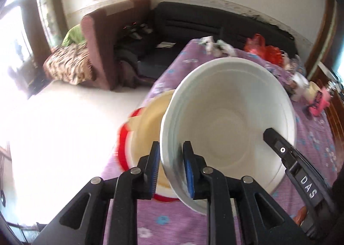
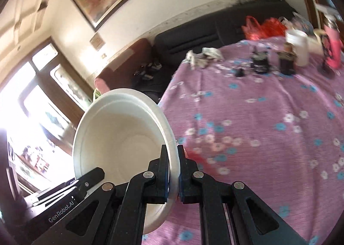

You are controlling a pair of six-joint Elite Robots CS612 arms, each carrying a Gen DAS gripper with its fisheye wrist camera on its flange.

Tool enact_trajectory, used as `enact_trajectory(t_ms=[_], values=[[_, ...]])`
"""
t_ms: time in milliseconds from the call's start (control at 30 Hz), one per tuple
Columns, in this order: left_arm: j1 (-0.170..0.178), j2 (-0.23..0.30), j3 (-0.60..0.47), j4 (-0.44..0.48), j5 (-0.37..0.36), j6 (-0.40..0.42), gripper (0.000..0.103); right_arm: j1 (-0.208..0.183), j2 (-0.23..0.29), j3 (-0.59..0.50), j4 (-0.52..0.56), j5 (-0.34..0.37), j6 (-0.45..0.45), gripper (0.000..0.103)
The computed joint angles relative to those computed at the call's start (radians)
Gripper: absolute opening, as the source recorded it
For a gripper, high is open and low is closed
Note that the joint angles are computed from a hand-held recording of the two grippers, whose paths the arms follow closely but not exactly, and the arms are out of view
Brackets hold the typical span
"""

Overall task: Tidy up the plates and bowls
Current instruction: 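Carry the small white bowl with both grippers over the plate stack, then lower the small white bowl onto the stack and open both grippers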

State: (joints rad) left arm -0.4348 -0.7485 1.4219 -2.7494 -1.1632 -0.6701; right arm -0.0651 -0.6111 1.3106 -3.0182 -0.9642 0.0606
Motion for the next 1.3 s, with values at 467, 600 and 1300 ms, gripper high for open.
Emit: enact_trajectory(t_ms=[467, 600, 1300], values=[[0.020, -0.004, 0.043, 0.069, 0.188, -0.041, 0.051, 0.072, 0.055, -0.038, -0.135, -0.202, -0.089, 0.026], [0.023, -0.022, 0.078, 0.044, 0.195, -0.063, 0.052, 0.084, 0.054, -0.024, -0.290, -0.265, -0.157, 0.039], [-0.203, 0.143, -0.022, -0.573, 0.317, 0.339, 0.103, -0.128, -0.047, 0.209, -0.352, -0.281, -0.162, 0.081]])
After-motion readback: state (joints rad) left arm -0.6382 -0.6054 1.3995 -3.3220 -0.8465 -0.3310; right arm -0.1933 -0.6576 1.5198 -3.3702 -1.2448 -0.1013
